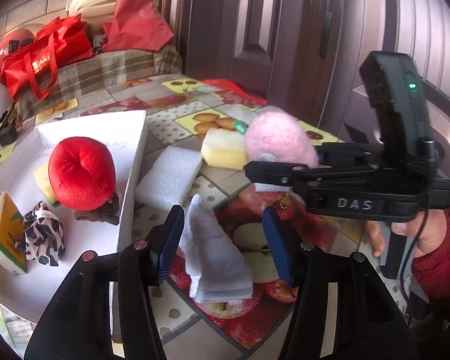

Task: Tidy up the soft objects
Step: 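Grasp the white knit glove with the left tool, then carry the white glove over the white box with the left tool while the right tool carries the pink ball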

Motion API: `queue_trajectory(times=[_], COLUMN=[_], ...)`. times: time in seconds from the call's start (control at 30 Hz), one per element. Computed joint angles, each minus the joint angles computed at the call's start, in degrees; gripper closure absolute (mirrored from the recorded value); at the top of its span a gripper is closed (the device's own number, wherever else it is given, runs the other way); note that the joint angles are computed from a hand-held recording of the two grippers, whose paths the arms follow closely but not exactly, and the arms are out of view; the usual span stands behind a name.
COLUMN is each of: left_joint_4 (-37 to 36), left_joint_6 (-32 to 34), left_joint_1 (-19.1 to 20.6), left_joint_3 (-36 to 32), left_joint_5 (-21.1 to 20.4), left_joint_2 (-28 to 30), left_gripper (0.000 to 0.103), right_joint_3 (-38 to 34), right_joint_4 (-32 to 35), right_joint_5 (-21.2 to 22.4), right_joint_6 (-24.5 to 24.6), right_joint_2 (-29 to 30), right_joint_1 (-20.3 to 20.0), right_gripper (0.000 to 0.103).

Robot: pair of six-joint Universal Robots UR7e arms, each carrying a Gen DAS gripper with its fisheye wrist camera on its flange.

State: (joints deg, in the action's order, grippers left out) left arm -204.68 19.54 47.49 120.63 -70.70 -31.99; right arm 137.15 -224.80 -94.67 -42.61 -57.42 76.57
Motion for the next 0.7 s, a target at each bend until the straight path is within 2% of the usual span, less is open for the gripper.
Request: queue_trajectory(times=[0.17,0.4,0.43,0.5,0.57,0.7], left_joint_4=[3.9,11.6,12.8,14.1,11.6,2.0], left_joint_6=[-2.7,-3.1,-2.4,-1.9,-1.0,1.5], left_joint_1=[-1.7,-2.1,-2.2,-2.2,-2.2,-1.8], left_joint_3=[-1.5,-4.0,-4.1,-4.4,-3.5,-0.4], left_joint_5=[7.8,10.4,9.9,9.5,8.7,5.1], left_joint_2=[1.2,2.4,2.5,2.7,2.5,1.7], left_gripper=[0.048,0.048,0.048,0.063,0.063,0.064], right_joint_3=[0.1,-0.1,0.0,0.2,0.8,2.3], right_joint_4=[-0.2,-0.7,-1.0,-2.3,-4.4,-11.4], right_joint_5=[0.2,0.3,0.5,0.7,1.6,4.0], right_joint_6=[0.1,-0.2,-0.2,-0.3,-0.5,-1.7], right_joint_2=[0.0,0.4,0.5,0.8,0.9,2.1], right_joint_1=[-0.1,0.0,-0.1,-0.1,-0.2,-0.7], right_gripper=[0.059,0.059,0.059,0.059,0.059,0.059])
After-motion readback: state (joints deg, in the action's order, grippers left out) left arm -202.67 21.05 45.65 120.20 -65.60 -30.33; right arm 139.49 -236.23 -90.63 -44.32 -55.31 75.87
